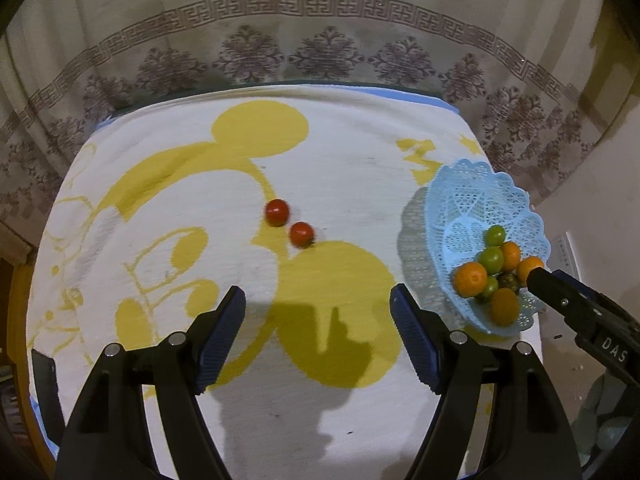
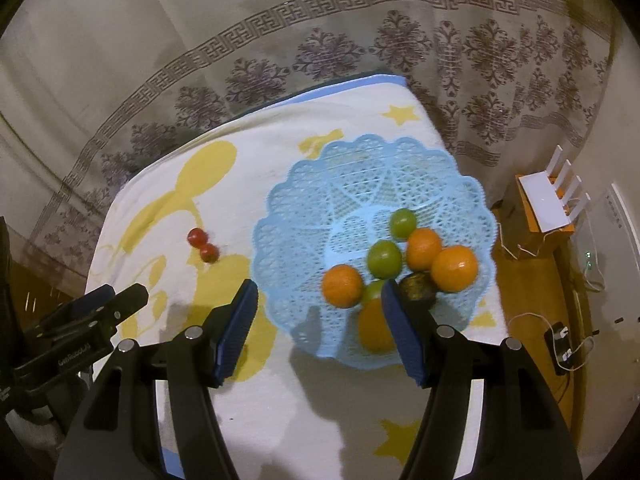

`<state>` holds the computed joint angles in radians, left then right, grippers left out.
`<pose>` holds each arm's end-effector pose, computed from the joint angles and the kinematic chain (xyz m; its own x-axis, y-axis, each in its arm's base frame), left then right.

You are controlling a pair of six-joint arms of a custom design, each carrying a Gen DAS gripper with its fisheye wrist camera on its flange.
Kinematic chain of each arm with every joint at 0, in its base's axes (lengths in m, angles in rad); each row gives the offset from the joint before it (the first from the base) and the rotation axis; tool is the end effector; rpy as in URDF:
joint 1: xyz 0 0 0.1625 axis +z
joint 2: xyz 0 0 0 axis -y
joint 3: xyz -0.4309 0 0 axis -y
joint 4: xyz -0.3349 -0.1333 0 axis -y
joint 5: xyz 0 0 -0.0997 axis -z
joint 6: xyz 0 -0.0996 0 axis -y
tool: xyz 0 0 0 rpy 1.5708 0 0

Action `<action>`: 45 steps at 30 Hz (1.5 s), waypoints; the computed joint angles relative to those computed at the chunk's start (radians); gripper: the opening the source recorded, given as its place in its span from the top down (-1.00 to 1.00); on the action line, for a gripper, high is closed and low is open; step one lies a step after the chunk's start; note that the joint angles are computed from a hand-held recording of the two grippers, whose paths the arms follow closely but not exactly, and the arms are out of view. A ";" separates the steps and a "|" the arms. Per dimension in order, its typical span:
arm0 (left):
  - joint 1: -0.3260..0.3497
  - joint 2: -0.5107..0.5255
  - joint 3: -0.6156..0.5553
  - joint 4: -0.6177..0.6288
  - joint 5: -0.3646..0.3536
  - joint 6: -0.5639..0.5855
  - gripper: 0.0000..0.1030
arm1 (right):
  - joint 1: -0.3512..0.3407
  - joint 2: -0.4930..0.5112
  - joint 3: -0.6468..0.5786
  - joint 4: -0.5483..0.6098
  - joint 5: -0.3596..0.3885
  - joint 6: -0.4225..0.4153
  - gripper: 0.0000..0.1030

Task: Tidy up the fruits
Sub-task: 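Move both open grippers from the basket toward the two red cherry tomatoes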

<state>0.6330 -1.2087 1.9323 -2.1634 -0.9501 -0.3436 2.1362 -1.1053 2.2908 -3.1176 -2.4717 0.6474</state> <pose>-0.2835 -0.4452 0.2504 -0.6647 0.4623 -0.5869 0.6111 0.7883 -0.0713 0.2794 -0.3372 0.2146 -0.8389 0.3977 0.3717 0.0060 0.6895 -0.7242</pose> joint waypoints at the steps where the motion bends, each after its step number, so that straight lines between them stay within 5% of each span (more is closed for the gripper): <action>1: 0.004 -0.007 0.000 0.005 0.003 0.001 -0.45 | 0.004 0.012 -0.011 0.004 0.001 0.000 -0.28; 22: 0.129 -0.105 -0.034 0.091 0.048 0.079 -0.45 | 0.017 0.241 -0.225 0.044 0.046 -0.032 -0.27; 45: 0.280 -0.058 -0.134 0.117 0.041 0.220 -0.45 | -0.099 0.459 -0.484 0.136 0.085 -0.118 -0.04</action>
